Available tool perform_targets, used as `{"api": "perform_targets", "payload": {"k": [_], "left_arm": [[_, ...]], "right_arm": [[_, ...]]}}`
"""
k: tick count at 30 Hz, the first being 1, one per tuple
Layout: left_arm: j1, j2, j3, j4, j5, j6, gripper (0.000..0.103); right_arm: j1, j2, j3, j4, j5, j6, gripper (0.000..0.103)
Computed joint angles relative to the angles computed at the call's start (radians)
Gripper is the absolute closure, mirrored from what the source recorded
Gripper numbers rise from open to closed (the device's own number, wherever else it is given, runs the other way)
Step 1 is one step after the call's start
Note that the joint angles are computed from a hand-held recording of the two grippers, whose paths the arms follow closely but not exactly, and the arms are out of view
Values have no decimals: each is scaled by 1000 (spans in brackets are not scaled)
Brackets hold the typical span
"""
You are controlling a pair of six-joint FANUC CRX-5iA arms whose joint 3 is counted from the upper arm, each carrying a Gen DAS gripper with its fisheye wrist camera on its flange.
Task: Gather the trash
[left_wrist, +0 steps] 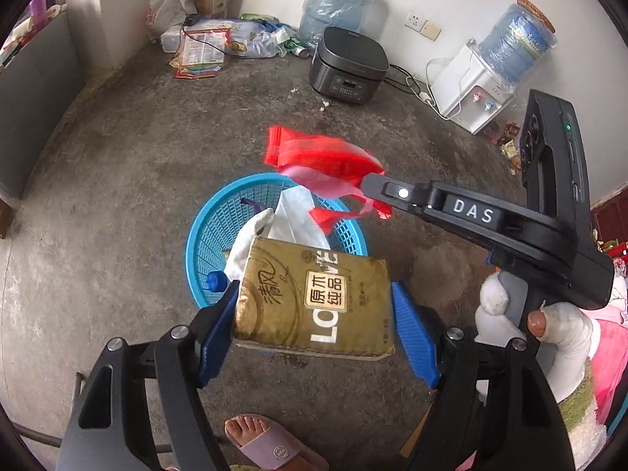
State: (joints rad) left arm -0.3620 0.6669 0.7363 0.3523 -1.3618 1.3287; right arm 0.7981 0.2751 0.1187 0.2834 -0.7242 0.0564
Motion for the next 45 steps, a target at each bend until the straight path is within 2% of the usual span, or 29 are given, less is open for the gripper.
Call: {"api": "perform_targets", "payload": {"k": [3, 6, 8, 10, 15, 20, 24, 27, 31, 32, 34, 36, 39, 40, 42, 45], "left_arm": [[-12, 106, 111, 0, -69, 38, 29], [-20, 181, 212, -37, -125, 106, 28], [-11, 161, 177, -22, -75, 129, 28], [7, 145, 145, 36, -48, 141, 27], [30, 93, 112, 74, 17, 154, 27], [57, -31, 6, 126, 97, 111, 27], [88, -211, -175, 171, 190, 25, 27], [121, -376, -331, 164, 278, 4, 24], [194, -574, -492, 134, 320, 26, 23], [215, -625, -525, 114, 324, 36, 22], [255, -730, -597, 81, 343, 55, 17], [284, -836, -648, -10, 361, 138, 8], [311, -984, -704, -164, 358, 292, 5], [311, -1016, -703, -227, 328, 350, 5], [270, -1048, -661, -390, 217, 484, 5], [153, -1066, -605, -630, 44, 643, 5]], "right_arm": [[-50, 55, 50, -188, -3, 133, 73], [-80, 97, 96, -314, -82, 190, 70], [-72, 70, 51, -296, -55, 148, 70], [-58, 28, -4, -257, -10, 102, 65], [-35, -42, -70, -157, 11, 14, 64], [-8, -108, -138, -43, 51, -86, 62], [43, -177, -202, 109, 66, -212, 62], [110, -206, -198, 230, 11, -245, 58], [211, -209, -149, 368, -107, -235, 44], [238, -204, -132, 399, -135, -220, 42], [288, -184, -84, 451, -189, -170, 30], [336, -158, -34, 503, -231, -108, 20], [389, -131, 6, 577, -242, -45, 9], [405, -125, 14, 603, -236, -35, 8], [433, -104, 40, 631, -238, -9, 8], [473, -61, 101, 648, -271, 76, 8]]}}
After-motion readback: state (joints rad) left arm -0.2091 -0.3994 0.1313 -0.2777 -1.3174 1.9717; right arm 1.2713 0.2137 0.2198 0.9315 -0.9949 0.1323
